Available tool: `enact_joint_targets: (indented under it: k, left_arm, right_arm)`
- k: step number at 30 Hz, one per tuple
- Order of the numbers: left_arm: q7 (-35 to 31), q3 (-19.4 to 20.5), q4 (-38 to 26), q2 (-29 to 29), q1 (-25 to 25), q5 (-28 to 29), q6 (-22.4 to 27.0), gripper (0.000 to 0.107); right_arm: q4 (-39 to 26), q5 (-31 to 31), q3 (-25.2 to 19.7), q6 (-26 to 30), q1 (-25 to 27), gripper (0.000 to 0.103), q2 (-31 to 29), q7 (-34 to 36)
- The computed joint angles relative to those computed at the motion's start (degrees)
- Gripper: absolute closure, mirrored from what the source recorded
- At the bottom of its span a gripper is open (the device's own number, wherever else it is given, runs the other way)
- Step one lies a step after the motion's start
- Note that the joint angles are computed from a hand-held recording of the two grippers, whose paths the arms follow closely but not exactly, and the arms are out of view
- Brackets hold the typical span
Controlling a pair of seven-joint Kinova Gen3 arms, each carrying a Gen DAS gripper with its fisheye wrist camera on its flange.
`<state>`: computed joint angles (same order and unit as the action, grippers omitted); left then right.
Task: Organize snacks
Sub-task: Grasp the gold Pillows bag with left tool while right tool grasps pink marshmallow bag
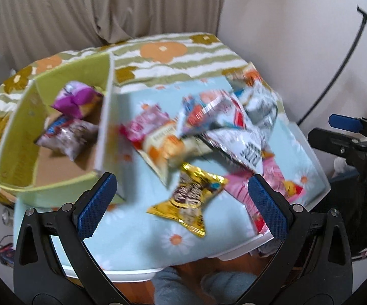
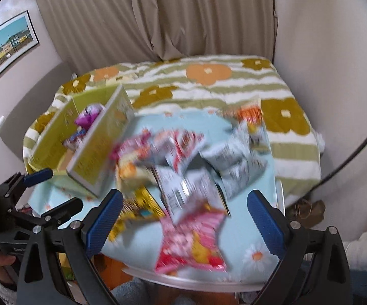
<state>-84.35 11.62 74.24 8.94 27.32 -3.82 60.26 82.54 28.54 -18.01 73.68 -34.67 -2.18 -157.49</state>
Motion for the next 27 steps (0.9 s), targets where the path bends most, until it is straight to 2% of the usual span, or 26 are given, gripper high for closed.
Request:
enact_joint_targets:
  k: [8,11,16,19,21,27]
  left_arm:
    - [2.80,0.23,9.27,1.59,4.13,-7.71,-9.90,0.008]
    - [2.80,-0.10,9.73,3.50,4.89,-9.41,-10.66,0.012]
    - [0.44,-0.39,8.95,6.32,4.37,-7.65,-9.98,0.019]
    - [-1.54,-0.38,7.89,7.94,3.61,-5.44,-8.42,0.027]
    - [-2.53,-0.54,7.14,8.89,3.46,-4.47,-7.49,0.039]
    - [-5.00,-0.68,6.09,10.40,3.38,-2.77,-6.21,0.061]
  right_arm:
    - [13.48,-7.77,0.97,-12.29,3.38,0.005,-2.86,-0.29]
    - [16.18,-9.28,0.95,-15.88,4.14,0.005,-2.66,0.12]
    - [18.26,-10.27,1.04,-19.50,4.47,0.005,-1.48,1.31]
    - [18.39,-10.78,1.46,-20.24,4.31,0.005,-0.41,2.16]
    - [18.58,-11.17,1.78,-20.89,4.15,0.005,-0.05,2.63]
    - [18.08,-10.77,2.20,-20.59,3.16,0.005,1.56,3.05]
